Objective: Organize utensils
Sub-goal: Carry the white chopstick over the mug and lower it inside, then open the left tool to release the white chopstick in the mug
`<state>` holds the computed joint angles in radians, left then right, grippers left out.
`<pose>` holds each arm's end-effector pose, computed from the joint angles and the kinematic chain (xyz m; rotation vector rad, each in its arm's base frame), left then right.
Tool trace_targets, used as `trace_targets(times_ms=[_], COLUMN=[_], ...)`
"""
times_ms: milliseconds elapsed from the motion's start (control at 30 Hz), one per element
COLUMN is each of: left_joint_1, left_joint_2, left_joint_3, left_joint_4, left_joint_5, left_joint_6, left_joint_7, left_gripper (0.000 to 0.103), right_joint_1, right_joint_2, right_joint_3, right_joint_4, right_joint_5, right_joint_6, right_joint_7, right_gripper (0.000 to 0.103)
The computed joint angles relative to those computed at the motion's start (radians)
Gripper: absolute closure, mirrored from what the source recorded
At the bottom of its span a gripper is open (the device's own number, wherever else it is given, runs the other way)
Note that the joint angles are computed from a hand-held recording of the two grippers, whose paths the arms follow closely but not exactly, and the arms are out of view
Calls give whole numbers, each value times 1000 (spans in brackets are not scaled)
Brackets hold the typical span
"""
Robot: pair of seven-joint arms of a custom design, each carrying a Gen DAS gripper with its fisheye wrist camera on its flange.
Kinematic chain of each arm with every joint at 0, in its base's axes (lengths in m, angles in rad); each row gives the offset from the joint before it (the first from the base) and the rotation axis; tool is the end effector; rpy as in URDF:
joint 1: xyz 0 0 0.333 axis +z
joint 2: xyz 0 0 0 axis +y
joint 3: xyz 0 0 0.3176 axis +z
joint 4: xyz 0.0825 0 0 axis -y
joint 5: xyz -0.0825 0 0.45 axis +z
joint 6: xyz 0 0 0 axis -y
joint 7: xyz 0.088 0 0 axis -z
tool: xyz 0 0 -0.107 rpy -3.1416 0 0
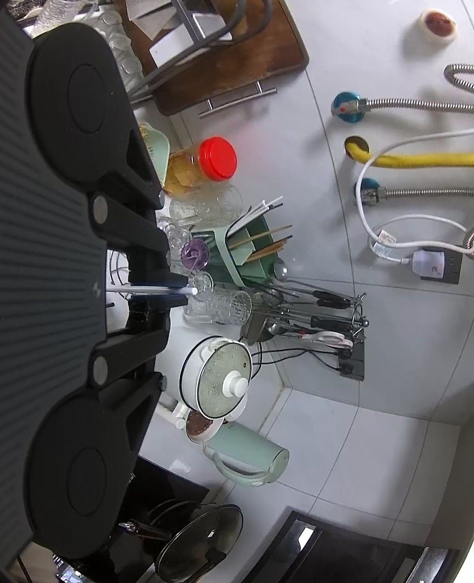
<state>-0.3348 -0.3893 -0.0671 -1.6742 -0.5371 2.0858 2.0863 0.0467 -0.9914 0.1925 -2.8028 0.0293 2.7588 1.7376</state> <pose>0.4468 -0.2294 0.8584 -0.9163 2.4495 -1.2852 0.3666 0.0912 0.5519 -1.6834 1.6073 -0.8199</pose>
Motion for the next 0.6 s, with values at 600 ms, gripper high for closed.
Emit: trace_targets(times_ms=[600], left_joint_1=[42], left_joint_2=[190], left_joint_3=[-50], left_joint_4=[130], left_joint_5=[7], left_joint_6=[-277], left_joint_7=[92], left_gripper=[98], right_joint_1=[-28], right_joint_2=[5], right_joint_3=[40], right_joint_4=[16], right_joint_5=[-38], right_joint_6=[-26], right_joint_7=[74], right_gripper=[14])
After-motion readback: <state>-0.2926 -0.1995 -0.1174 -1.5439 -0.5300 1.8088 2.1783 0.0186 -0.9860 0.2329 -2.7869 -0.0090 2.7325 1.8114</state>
